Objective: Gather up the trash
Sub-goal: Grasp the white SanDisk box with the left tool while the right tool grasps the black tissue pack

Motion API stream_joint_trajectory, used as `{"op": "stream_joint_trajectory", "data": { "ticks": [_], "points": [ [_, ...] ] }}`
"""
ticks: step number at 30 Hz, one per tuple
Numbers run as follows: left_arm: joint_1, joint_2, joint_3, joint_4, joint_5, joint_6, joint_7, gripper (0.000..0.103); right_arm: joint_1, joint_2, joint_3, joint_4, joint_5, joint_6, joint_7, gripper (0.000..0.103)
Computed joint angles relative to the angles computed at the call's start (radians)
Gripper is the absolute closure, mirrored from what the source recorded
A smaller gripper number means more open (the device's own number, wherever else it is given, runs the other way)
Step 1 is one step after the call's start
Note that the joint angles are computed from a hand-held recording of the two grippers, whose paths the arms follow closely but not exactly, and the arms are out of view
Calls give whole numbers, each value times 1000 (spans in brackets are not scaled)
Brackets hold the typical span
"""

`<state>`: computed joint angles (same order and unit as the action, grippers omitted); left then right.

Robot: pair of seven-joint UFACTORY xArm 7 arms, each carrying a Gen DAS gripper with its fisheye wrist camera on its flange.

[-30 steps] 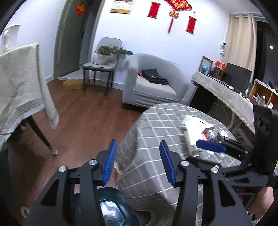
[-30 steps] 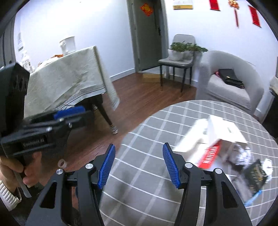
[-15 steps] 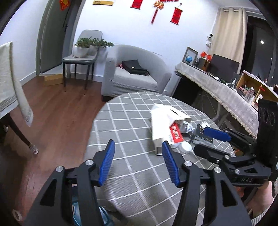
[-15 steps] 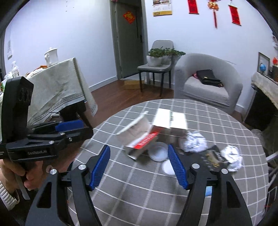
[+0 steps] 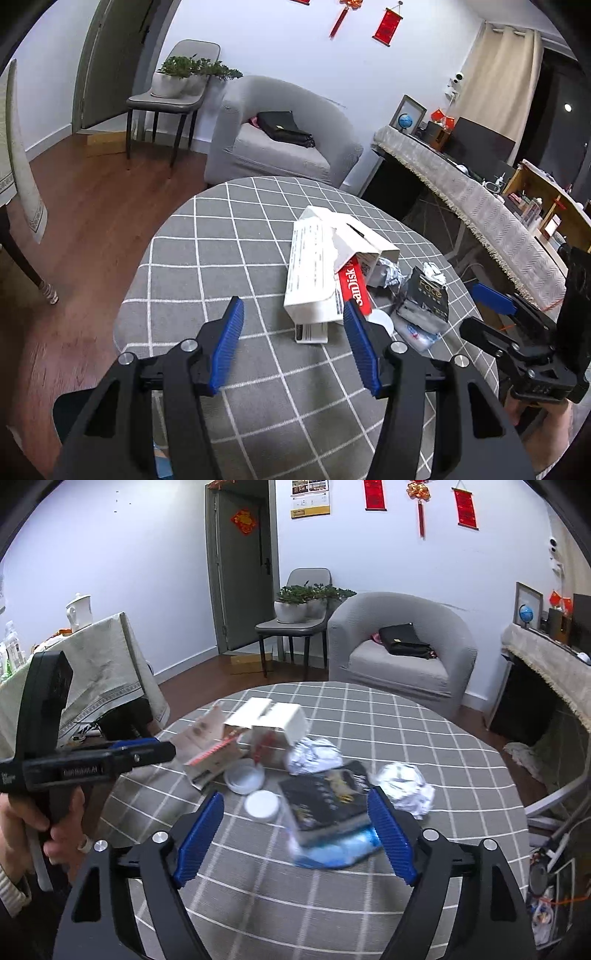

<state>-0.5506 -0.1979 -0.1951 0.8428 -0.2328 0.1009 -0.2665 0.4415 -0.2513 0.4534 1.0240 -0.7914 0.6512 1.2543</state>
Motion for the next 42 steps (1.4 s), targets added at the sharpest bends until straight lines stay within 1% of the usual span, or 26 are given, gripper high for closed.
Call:
{"op": "stream_joint_trajectory", "data": {
  "ticks": [2,5,7,10,11,12,13,15,16,18,19,21,22,24,26,28,32,34,39,42],
  "points": [
    [18,10,-14,10,24,3,-20,45,4,-14,-13,-18,22,3,-31,18],
    [30,34,-28,31,49,8,-45,46,7,-14,-26,-25,62,8,-93,18],
    [11,49,-12,46,22,10,-18,48,5,-13,-34,-29,80,-9,-126,17],
    [1,64,-3,64,-10,19,6,51,1,-4,-52,-39,122,-54,-171,13],
    [-10,70,6,73,-42,25,31,54,4,5,-60,-37,147,-60,-202,13],
    [-30,77,22,83,-96,34,79,58,1,10,-61,-35,153,-63,-214,13],
    [-27,82,17,90,-108,38,89,60,-5,10,-59,-37,149,-68,-214,13],
    [-21,88,9,97,-125,40,103,69,-11,9,-64,-44,160,-88,-219,12],
    [-20,93,5,103,-134,43,111,71,-13,10,-70,-46,172,-96,-229,11],
    [-7,97,-9,107,-120,43,99,76,-22,15,-76,-46,181,-112,-240,11],
    [-1,100,-14,110,-110,44,92,77,-25,16,-80,-48,189,-127,-245,11],
    [1,103,-15,111,-120,44,102,87,-30,20,-88,-51,210,-162,-255,11],
    [5,102,-18,107,-115,41,95,88,-33,24,-87,-50,215,-172,-258,11],
    [4,99,-15,103,-132,36,103,93,-32,36,-83,-39,226,-162,-275,11],
    [-7,91,-5,98,-174,32,138,95,-26,47,-83,-30,235,-161,-295,11],
    [-6,86,-6,94,-175,30,144,96,-23,60,-79,-17,231,-139,-304,11],
    [-15,82,-4,92,-196,28,163,98,-18,78,-87,-7,221,-136,-288,11],
    [-30,77,8,89,-237,25,202,98,-15,92,-88,7,210,-117,-282,10],
    [-45,60,28,78,-297,36,271,98,4,129,-100,46,180,-88,-256,10],
    [-51,52,35,73,-326,42,307,98,24,158,-103,86,156,-27,-263,10]
  ]
}}
